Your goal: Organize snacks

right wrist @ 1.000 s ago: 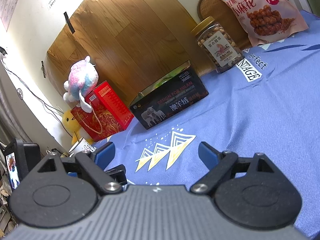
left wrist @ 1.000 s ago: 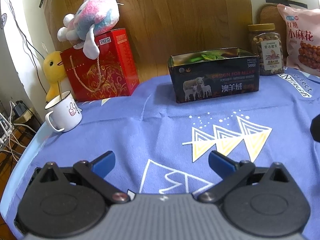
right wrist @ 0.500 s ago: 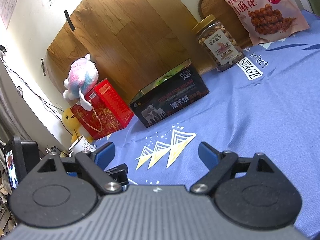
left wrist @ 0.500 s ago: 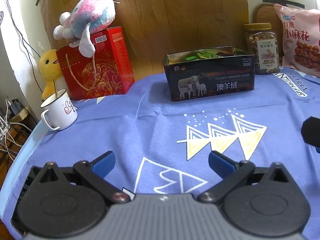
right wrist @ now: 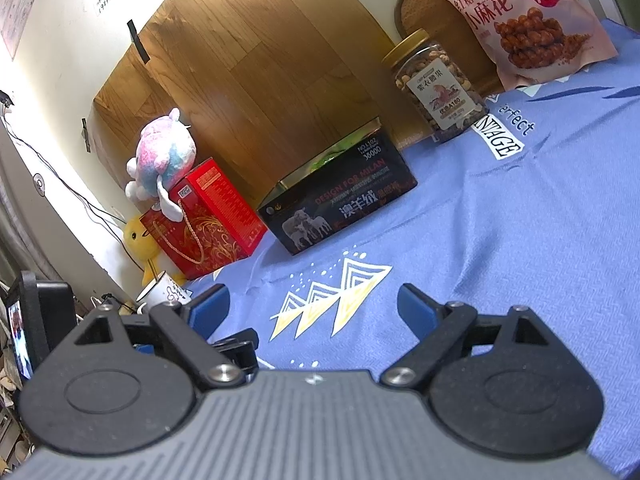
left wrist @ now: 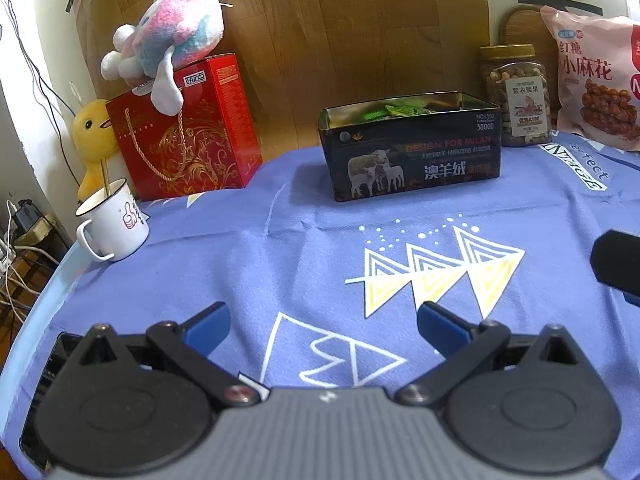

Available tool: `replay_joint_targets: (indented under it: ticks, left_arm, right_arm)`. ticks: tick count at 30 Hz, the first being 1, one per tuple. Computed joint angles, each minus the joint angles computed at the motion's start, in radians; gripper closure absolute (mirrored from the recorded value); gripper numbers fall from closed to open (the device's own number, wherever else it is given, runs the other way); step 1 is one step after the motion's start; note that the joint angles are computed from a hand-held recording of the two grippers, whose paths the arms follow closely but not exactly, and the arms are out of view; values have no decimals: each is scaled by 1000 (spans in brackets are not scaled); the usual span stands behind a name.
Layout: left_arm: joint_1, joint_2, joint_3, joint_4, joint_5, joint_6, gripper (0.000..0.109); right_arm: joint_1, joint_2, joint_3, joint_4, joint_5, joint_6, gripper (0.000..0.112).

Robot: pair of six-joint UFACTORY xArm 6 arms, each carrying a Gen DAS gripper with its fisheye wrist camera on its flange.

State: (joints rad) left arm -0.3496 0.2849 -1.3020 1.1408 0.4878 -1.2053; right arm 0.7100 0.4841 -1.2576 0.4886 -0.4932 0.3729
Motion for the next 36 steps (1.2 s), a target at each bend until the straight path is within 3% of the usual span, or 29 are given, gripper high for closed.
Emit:
replay_joint_targets:
  ticks: [36]
  left_arm:
    - [-6,-2,4,-57,-25,54,6]
  right_arm:
    - [-3,1,2,-12,0,8,19]
